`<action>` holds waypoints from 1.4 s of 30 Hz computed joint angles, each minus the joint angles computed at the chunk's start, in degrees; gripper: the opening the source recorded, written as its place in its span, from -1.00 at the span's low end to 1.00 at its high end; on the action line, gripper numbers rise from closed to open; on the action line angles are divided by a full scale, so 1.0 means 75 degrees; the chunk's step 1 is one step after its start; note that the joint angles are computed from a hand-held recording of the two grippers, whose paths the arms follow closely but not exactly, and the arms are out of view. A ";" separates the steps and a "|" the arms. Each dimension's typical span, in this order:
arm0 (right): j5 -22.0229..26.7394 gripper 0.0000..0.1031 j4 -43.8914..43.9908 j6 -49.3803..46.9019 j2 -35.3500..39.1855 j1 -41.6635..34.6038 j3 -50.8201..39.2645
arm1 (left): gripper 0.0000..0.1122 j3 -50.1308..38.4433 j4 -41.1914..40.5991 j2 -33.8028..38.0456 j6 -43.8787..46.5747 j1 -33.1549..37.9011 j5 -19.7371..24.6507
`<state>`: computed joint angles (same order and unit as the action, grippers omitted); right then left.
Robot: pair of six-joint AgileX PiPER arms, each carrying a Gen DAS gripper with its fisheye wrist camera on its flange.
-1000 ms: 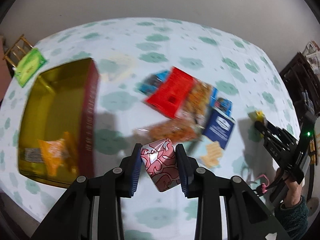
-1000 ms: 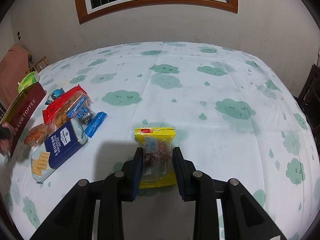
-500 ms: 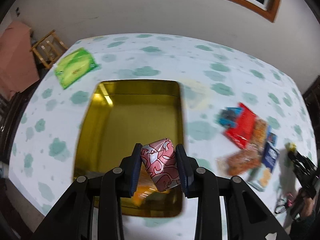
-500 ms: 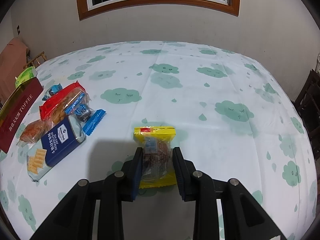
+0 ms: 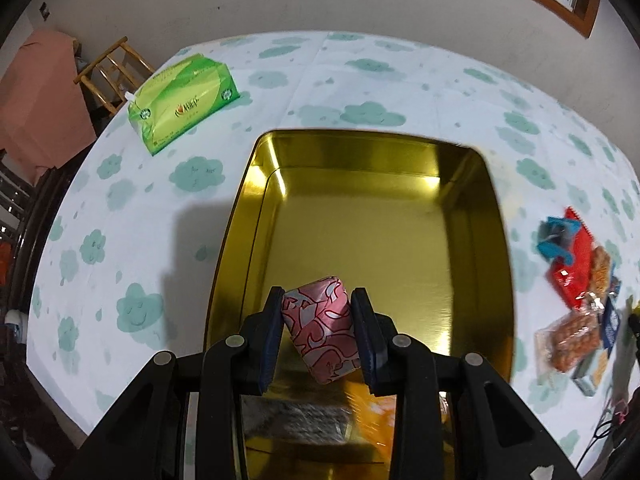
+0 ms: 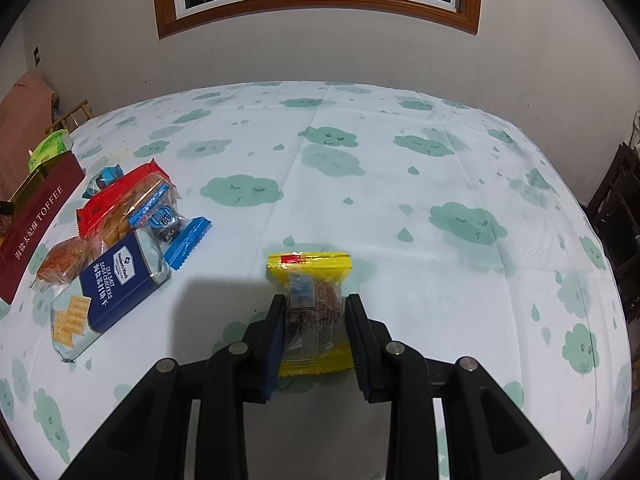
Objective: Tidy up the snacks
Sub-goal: 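Carry the pink wrapped cake into the tin and open the left tool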
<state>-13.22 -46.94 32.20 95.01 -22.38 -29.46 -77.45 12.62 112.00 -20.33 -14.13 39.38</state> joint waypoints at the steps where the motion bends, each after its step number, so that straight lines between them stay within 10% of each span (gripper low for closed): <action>1: 0.0000 -0.42 -0.0020 0.0017 -0.0002 -0.0005 0.0000 | -0.47 -0.0016 0.0013 0.0054 0.0001 0.0042 -0.0019; 26: 0.0047 -0.43 0.0229 -0.0232 0.0000 0.0042 -0.0012 | -0.40 0.0250 0.0399 0.0183 -0.0087 0.0204 -0.0232; 42: 0.0286 -0.48 0.1515 -0.0932 -0.0056 0.0241 -0.0035 | 0.21 0.1611 0.1717 -0.1169 -0.1395 -0.0245 -0.0910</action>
<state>-11.08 -35.58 25.21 94.59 -20.57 -29.72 -65.36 25.49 103.23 -30.79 -15.96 32.56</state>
